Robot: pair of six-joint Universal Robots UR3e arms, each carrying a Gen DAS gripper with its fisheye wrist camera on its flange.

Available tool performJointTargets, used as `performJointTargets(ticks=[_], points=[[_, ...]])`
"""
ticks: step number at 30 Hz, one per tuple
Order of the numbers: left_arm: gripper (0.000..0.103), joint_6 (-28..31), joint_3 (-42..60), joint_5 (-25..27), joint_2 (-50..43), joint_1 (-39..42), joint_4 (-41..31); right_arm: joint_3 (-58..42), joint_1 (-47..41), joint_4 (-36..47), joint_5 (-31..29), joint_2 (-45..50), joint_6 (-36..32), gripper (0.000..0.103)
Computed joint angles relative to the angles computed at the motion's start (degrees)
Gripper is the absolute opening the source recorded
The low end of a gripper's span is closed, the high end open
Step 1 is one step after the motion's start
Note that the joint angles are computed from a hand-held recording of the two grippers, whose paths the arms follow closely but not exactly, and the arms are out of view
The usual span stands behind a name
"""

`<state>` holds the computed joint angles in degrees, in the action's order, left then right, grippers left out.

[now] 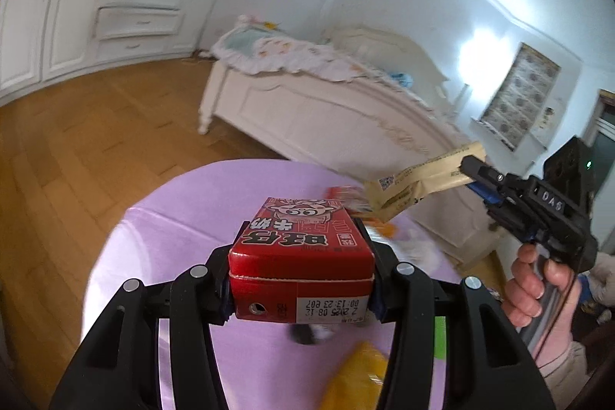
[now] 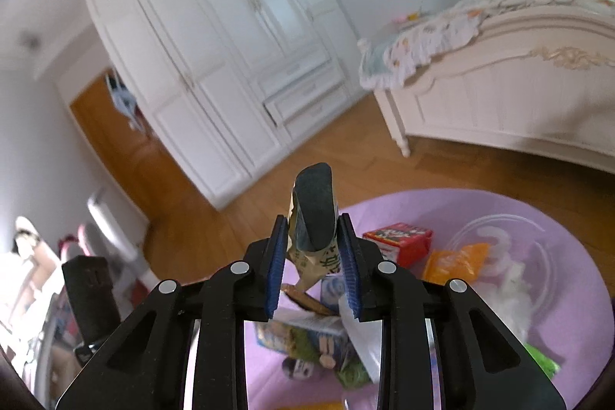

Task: Collect trash
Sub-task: 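Grasp the red milk box with the left tool while the right tool grasps a brown wrapper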

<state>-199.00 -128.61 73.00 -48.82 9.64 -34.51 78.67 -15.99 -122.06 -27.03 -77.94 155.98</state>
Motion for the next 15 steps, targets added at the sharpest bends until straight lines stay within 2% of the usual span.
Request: performJointTargets(ticks=[3,7,9,11,13,15], points=[[0.050,-4.24,4.18,4.50,-7.39,-9.93,5.72,7.78,-8.31,6.09,3.73,-8.03,-8.01,0.027],[0.050,-8.46,12.95,8.95,-23.30,-23.57,13.77,14.68,-22.90,21.64,5.38,-17.90,-24.38,0.027],[0.050,-9.51,19.02,9.81,-32.36,-29.07,16.29,14.67,-29.20,29.06,4.98,-19.22,-30.99,0.027],[0.050,-10.19,24.89,9.97,-39.95,-32.92,17.28,14.95,-35.04,32.57,4.20,-19.36,-34.97,0.027],[0.050,-10.56,32.34,8.86,-48.62,-36.12,17.61,16.57,-39.36,30.40,3.18,-18.80,-35.22,0.027],[0.050,-10.68,39.07,8.09,-55.49,-38.63,17.16,18.05,-42.61,22.69,1.05,-15.73,-31.24,0.027]])
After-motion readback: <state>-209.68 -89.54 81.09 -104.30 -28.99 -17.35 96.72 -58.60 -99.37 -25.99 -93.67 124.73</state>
